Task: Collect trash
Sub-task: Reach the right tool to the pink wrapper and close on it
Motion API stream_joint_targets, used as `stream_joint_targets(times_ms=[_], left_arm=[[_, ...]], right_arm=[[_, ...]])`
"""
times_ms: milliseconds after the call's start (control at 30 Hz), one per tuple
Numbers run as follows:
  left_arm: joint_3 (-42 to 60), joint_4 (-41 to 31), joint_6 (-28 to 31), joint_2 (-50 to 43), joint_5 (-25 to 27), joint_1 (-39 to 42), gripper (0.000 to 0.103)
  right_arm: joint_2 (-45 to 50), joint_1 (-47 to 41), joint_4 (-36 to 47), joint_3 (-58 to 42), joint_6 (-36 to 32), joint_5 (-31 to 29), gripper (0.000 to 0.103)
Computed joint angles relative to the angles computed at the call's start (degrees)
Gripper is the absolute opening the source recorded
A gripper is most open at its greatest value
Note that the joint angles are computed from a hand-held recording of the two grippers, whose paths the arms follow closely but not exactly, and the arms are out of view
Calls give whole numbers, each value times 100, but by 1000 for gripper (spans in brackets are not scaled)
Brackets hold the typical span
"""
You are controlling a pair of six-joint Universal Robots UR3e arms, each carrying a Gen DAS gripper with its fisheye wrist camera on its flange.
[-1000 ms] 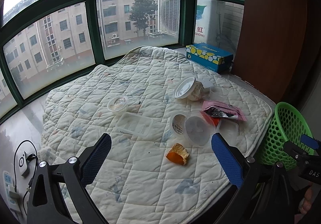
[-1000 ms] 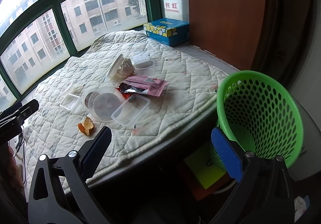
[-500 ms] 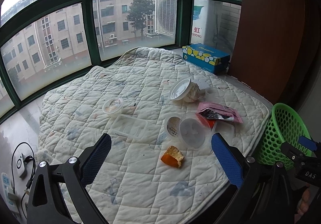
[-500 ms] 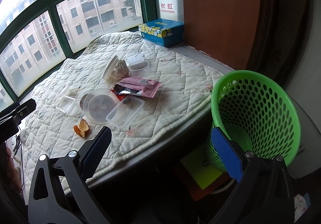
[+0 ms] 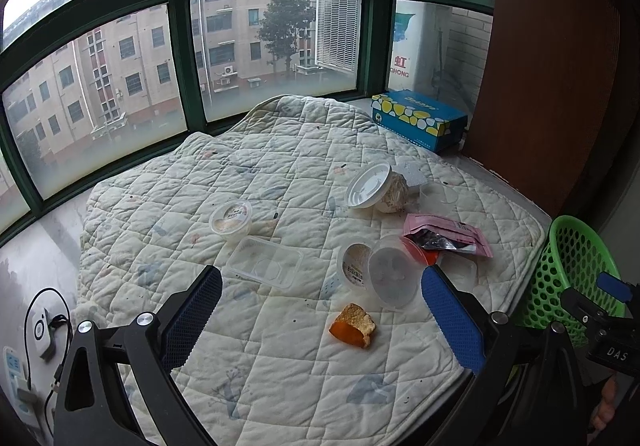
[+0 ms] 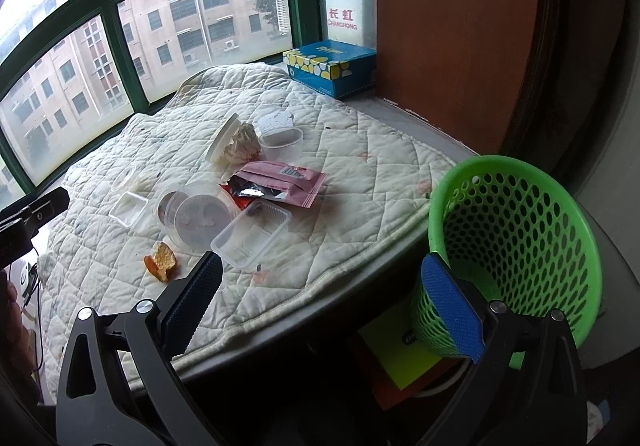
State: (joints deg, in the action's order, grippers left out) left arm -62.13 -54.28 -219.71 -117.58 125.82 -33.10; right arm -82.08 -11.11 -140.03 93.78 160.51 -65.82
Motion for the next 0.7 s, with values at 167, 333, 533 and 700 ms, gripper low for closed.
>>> stream_joint_targets(times_ms=[167, 333, 533, 700], left_arm=[[-256, 70, -2, 190, -27, 168, 97], [-488, 110, -25, 326, -132, 326, 97], [-748, 318, 27, 409, -331, 511, 97], [-916, 647, 201, 401, -596, 670, 97]], right_arm=[[398, 127, 86, -420, -67, 43, 98], [976, 191, 480, -1160, -258, 296, 98], [1995, 292, 1266, -2588, -640, 570, 98], [3018, 384, 2252, -4166, -977, 764, 98]])
